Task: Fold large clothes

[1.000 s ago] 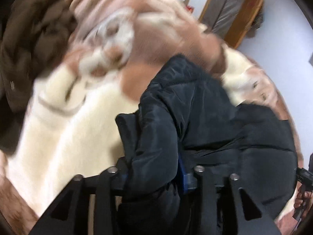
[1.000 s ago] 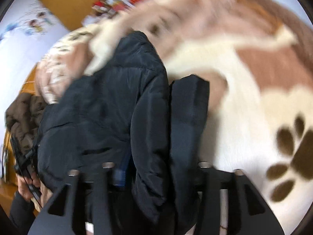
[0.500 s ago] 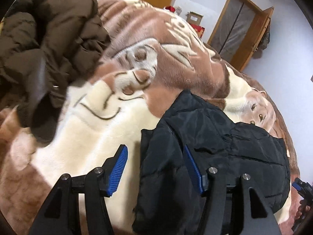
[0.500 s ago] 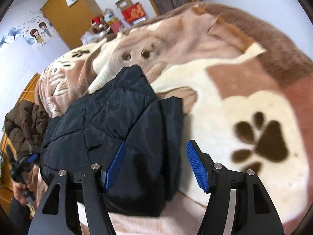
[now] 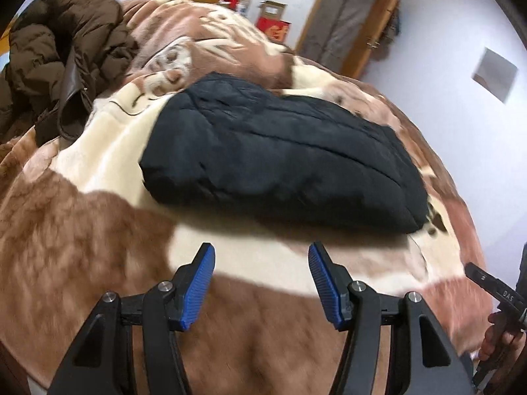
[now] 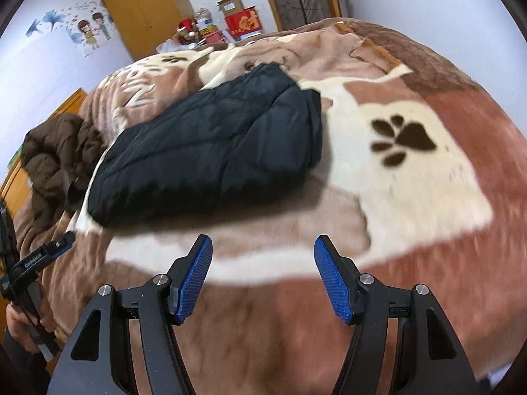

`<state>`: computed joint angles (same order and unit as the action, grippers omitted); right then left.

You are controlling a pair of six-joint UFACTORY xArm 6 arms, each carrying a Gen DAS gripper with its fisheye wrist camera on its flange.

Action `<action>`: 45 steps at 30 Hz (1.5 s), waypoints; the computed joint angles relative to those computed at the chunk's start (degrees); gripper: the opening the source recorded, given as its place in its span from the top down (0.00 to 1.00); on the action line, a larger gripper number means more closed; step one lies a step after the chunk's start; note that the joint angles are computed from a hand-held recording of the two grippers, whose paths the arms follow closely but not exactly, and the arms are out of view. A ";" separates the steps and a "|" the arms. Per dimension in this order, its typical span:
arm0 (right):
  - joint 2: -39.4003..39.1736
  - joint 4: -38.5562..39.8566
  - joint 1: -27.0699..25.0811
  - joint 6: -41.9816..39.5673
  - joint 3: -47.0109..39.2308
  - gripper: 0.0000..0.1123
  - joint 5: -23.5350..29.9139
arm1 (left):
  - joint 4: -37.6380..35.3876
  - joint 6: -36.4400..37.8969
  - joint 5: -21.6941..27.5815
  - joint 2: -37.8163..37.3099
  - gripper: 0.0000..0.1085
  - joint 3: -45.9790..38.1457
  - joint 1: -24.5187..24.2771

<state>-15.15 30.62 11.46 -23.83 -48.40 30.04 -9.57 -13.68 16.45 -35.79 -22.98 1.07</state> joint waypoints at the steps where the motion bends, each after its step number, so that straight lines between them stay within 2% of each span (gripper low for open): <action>1: -2.68 -0.99 0.36 0.25 2.26 0.43 0.00 | 3.61 -3.74 1.58 -3.19 0.44 1.37 -1.19; 5: -10.90 -4.28 1.88 0.73 8.47 0.42 -0.36 | 13.33 -14.20 7.70 -12.34 0.43 4.02 -5.89; 9: -17.08 -8.20 4.04 1.50 12.72 0.43 -1.29 | 19.83 -21.11 13.09 -17.79 0.42 4.91 -10.59; 14: -20.46 -10.28 5.64 1.40 15.09 0.43 -2.15 | 26.27 -26.96 18.97 -21.18 0.42 5.03 -14.72; 18: -20.69 -10.76 6.26 1.81 15.40 0.43 -2.46 | 28.50 -29.30 21.34 -21.82 0.42 4.77 -16.27; 45: -19.76 -14.13 8.09 3.75 15.72 0.43 -3.00 | 32.86 -33.59 21.87 -21.45 0.42 4.70 -17.39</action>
